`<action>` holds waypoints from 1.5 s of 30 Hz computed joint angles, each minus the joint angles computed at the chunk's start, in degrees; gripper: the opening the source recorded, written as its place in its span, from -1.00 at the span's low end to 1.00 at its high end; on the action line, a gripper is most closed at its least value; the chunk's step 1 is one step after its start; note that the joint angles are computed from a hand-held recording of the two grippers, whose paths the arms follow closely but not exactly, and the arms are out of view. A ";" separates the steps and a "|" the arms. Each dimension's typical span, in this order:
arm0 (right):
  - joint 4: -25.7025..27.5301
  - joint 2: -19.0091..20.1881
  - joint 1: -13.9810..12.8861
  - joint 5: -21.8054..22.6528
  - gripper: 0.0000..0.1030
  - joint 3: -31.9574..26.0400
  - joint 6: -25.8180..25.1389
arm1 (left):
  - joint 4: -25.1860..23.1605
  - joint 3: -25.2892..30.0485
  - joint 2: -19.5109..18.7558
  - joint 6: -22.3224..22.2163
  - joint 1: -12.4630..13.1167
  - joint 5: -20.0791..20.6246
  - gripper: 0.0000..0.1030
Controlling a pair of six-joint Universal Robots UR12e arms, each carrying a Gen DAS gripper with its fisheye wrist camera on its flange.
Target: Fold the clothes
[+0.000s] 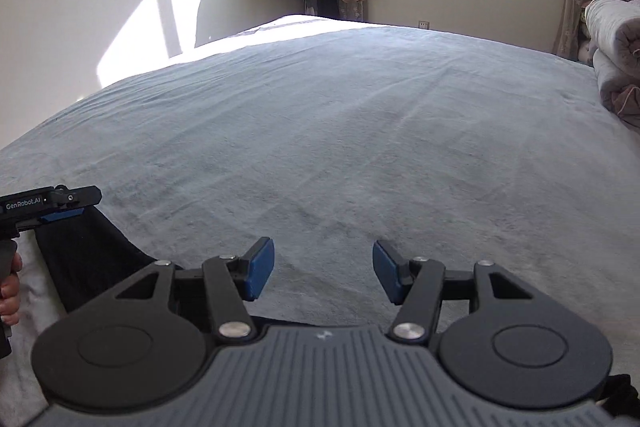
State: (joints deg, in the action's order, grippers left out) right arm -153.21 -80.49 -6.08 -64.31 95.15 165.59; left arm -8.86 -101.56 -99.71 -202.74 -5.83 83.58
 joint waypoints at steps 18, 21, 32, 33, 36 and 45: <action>-9.31 0.89 1.30 -2.95 -1.00 4.96 -8.15 | -8.40 2.41 -1.20 18.37 -3.85 9.94 0.06; -8.68 1.30 2.25 -6.23 -0.99 4.44 -8.77 | -8.07 2.51 -1.42 18.64 -4.06 10.60 0.12; -5.84 -2.90 2.03 0.27 -0.27 7.05 -4.46 | -7.79 2.85 -1.81 19.49 -4.60 13.26 0.40; -3.95 -3.06 2.24 1.23 -0.27 6.98 -4.78 | -7.69 2.77 -1.81 19.20 -4.46 12.91 0.42; -1.07 -2.65 4.26 -0.97 -0.27 6.62 -6.83 | -7.39 2.60 -1.83 18.80 -4.19 12.22 0.45; -5.17 2.87 9.09 -8.93 -0.23 1.04 0.07 | -6.52 2.37 -2.13 18.76 -3.92 11.10 0.63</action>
State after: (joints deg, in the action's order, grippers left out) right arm -158.39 -77.63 3.01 -73.25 96.19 165.66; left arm -15.38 -99.18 -101.84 -183.98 -9.75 94.68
